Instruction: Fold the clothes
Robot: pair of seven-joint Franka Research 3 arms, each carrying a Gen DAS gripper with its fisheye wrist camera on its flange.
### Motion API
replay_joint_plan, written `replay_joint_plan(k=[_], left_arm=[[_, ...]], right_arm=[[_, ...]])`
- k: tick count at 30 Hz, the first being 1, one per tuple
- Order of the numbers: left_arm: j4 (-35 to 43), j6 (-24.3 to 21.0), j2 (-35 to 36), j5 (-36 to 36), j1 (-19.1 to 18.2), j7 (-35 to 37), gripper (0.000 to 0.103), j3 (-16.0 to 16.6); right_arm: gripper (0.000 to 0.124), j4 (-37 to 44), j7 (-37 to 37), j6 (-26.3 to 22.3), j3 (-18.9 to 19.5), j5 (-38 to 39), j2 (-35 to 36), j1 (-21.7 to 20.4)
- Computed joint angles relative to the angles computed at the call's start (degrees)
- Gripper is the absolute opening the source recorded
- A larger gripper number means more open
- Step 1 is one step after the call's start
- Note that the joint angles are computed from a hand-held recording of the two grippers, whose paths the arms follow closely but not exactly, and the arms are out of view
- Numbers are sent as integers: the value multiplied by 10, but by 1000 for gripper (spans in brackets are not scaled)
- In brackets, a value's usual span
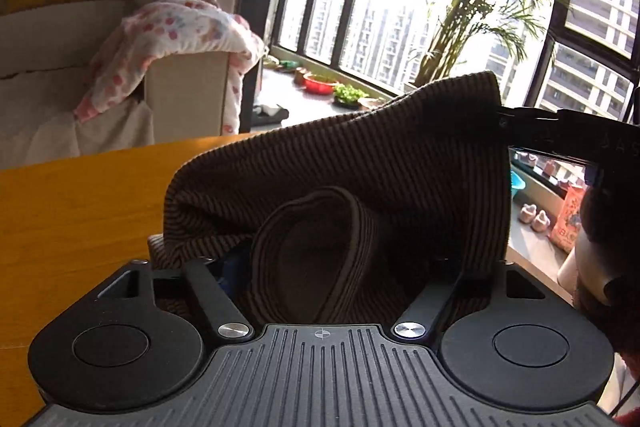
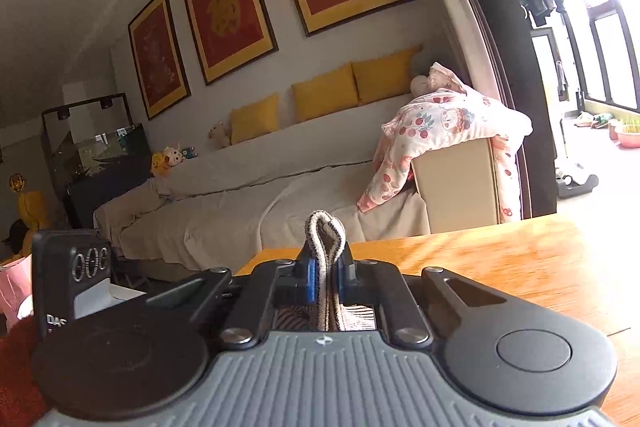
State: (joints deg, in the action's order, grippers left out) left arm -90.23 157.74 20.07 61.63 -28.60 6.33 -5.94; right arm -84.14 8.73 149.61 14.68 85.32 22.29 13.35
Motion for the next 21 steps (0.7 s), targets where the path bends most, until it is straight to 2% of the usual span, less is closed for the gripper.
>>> replay_joint_plan(k=[2, 5, 6, 7, 9, 14, 15, 17, 18, 20, 21], left_arm=[[1, 16, 1, 2, 2, -18, 14, 3], [-17, -26, -27, 49, -13, -68, 14, 13], [-21, -61, -29, 33, -9, -51, 14, 5], [-28, -78, -31, 13, -1, -41, 14, -4], [-55, -73, -39, -20, 17, -42, 17, -15], [-114, -21, -72, 8, 41, -118, 26, -15], [-118, -23, -78, 12, 43, -127, 31, -17], [-123, -55, -93, 45, 38, -148, 38, -21], [-125, -70, -102, 65, 37, -159, 37, -25], [-135, -51, -122, 120, 44, -196, 37, -31], [-138, -23, -128, 149, 51, -217, 41, -33]], right_arm=[[9, -1, -3, 7, -1, 2, -1, 0], [9, 3, -3, 10, 0, 12, 3, -3], [9, 6, -3, 12, 0, 13, 5, -2], [9, 9, -2, 14, 1, 14, 8, -1], [9, 12, -6, 16, 3, 16, 10, -1], [9, 17, -7, 23, 5, 7, 14, 5], [9, 17, -8, 23, 6, 6, 13, 4], [9, 15, -13, 22, 9, 10, 10, 3], [9, 13, -15, 21, 9, 11, 9, 3], [9, 12, -15, 18, 8, 12, 8, 3], [9, 13, -14, 16, 8, 11, 8, 3]])
